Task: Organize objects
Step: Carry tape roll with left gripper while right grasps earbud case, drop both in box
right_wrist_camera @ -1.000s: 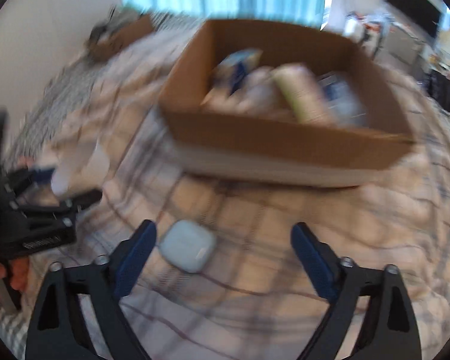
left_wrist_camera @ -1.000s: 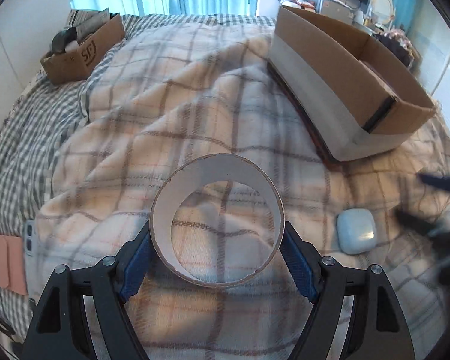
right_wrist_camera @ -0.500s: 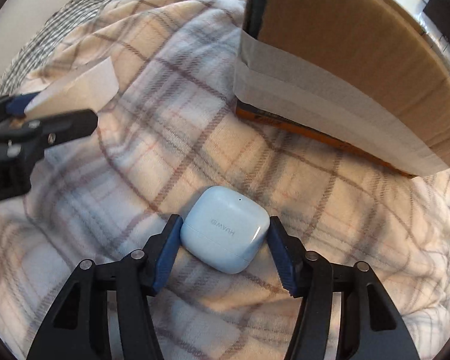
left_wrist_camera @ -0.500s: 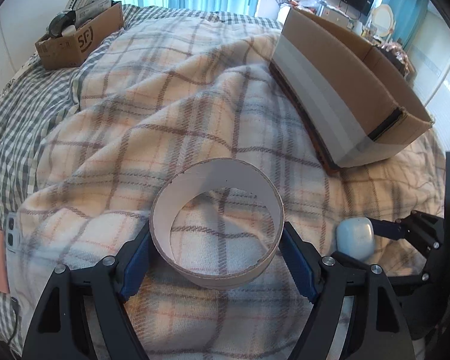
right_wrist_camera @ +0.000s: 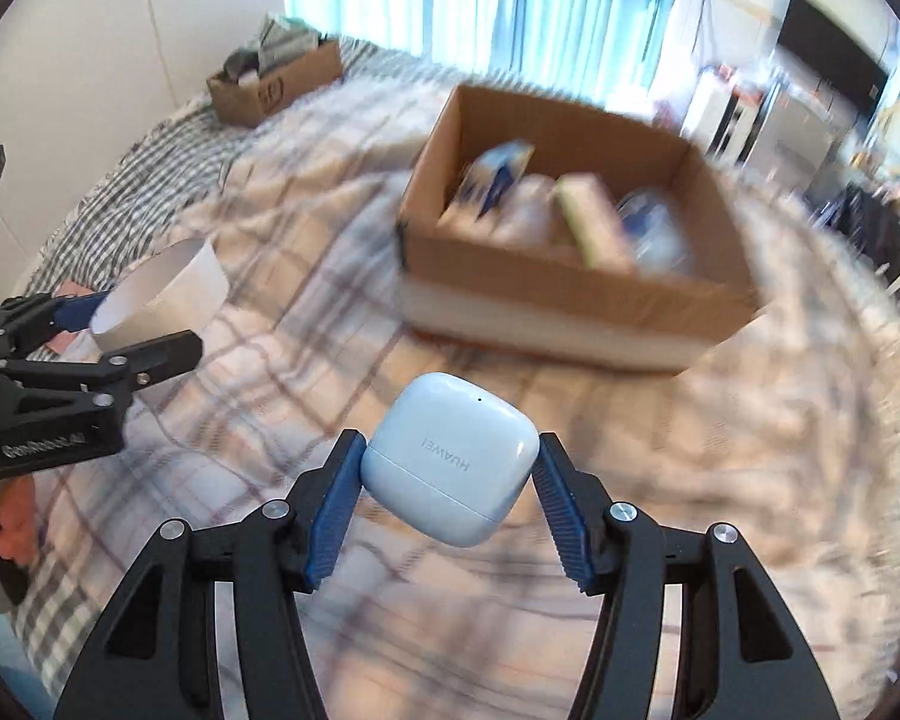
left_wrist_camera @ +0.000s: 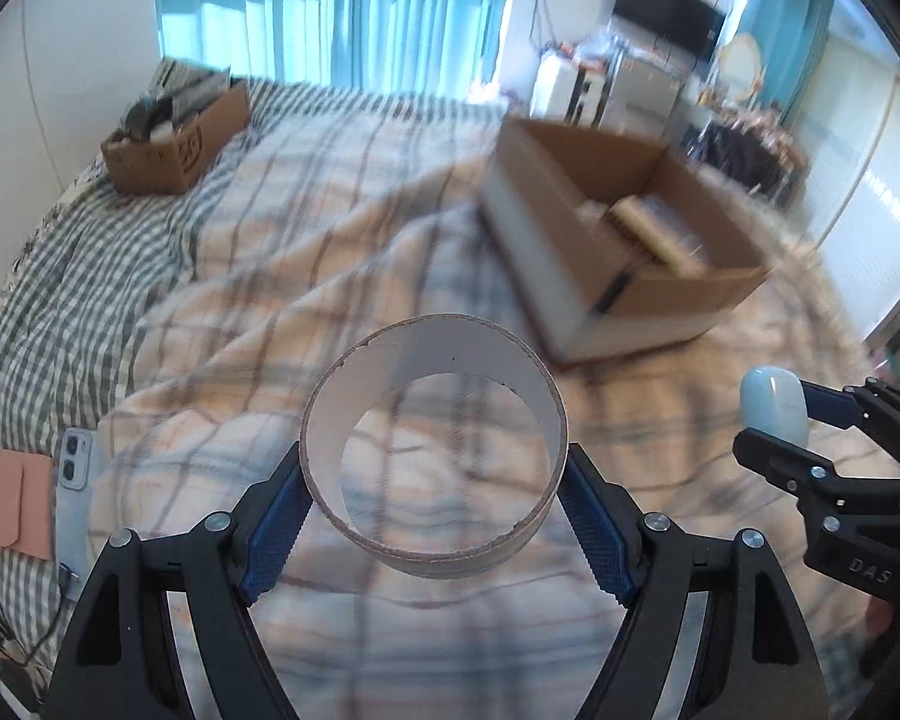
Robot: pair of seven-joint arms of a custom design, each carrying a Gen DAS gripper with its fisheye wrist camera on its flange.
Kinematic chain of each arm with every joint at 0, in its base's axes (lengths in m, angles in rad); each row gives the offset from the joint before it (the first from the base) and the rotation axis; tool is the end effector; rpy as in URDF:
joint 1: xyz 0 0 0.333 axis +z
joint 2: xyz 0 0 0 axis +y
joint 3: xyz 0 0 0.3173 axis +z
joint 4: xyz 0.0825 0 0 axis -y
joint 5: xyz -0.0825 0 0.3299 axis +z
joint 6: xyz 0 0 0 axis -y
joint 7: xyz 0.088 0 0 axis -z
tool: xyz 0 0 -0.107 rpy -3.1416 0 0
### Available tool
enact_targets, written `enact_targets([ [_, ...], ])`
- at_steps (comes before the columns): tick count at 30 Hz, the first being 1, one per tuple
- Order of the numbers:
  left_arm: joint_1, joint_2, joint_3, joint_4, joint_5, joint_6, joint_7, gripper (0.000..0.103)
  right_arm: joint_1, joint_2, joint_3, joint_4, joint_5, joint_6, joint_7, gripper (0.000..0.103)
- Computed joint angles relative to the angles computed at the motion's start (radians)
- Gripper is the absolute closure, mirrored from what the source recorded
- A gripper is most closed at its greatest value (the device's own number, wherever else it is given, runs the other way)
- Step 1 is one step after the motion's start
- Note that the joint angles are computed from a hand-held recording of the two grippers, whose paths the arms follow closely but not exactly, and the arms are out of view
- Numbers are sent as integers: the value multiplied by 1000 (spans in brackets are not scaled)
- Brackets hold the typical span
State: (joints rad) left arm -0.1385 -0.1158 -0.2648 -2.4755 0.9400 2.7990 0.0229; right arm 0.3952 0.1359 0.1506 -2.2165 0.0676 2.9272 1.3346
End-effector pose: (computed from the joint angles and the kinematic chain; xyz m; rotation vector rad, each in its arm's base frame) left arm 0.3967 -0.2121 0.4058 -2.1249 1.5549 -0.6412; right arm 0.4726 0.2791 0.4210 -2.3803 1.0888 -0.3999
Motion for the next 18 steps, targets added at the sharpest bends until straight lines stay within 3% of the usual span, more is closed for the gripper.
enact_targets([
  [2,-10,-14,-16,31,12,-23,-4,21,-10,-61,0,-37,16,26,-18,46],
  [4,-26,-23,-34,70,11,-61,8,21,-31,-123,12,-64,167,43,-142,46],
  [9,-59,-4,-50,182,-6,-116,26,21,-27,-150,-25,0,265,46,-212,46],
  [16,-99,129,-15,386,24,-173,64,21,-40,-109,-48,146,451,12,-387,46],
  [18,-115,173,6,442,14,-188,93,21,-54,-71,-44,205,445,-11,-390,46],
])
